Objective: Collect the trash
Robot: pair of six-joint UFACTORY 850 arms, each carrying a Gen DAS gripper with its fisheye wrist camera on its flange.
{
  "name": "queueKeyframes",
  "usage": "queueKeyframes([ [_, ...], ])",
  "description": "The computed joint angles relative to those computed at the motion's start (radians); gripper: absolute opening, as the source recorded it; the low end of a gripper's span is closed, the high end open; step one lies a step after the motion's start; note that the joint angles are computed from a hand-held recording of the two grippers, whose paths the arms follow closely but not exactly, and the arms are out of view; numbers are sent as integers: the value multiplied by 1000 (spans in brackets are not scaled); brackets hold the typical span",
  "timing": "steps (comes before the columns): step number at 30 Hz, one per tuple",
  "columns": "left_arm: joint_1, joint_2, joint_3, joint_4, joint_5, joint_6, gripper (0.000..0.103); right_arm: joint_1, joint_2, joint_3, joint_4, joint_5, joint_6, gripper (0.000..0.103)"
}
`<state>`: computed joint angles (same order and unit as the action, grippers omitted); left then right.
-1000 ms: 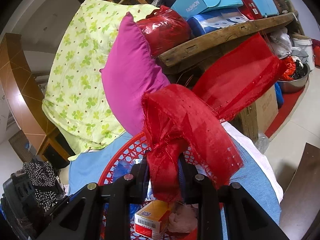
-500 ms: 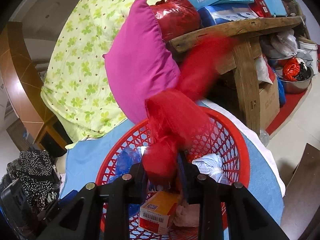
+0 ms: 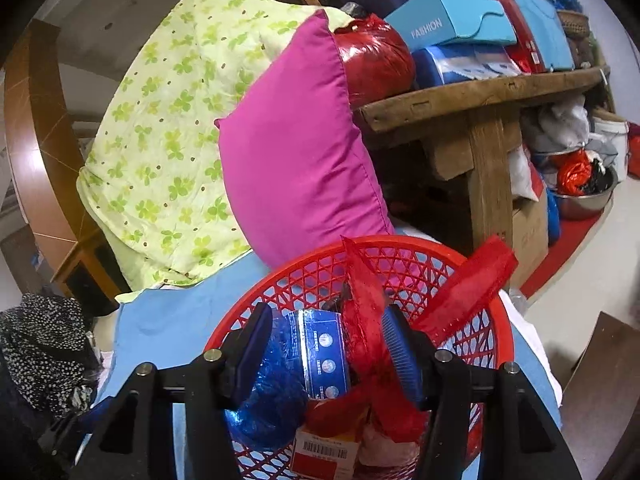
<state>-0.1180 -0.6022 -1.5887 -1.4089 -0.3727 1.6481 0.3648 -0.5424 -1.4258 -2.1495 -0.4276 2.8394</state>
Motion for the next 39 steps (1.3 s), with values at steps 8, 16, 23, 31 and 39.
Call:
queueKeyframes([
  [8, 16, 34, 39, -28, -4, 33, 87, 24, -13, -23, 111, -45, -131, 62],
  [16, 29, 68, 70, -35, 0, 55, 89, 52, 11, 13, 116, -148, -126, 65],
  [23, 45, 110, 117, -124, 9, 132, 99, 148, 104, 153, 85, -367, -87, 69],
  [31, 49, 156, 159, -204, 104, 183, 99, 248, 188, 293, 122, -473, -50, 71],
  [39, 67, 218, 213, -240, 121, 247, 99, 310, 232, 296, 213, -421, -172, 72],
])
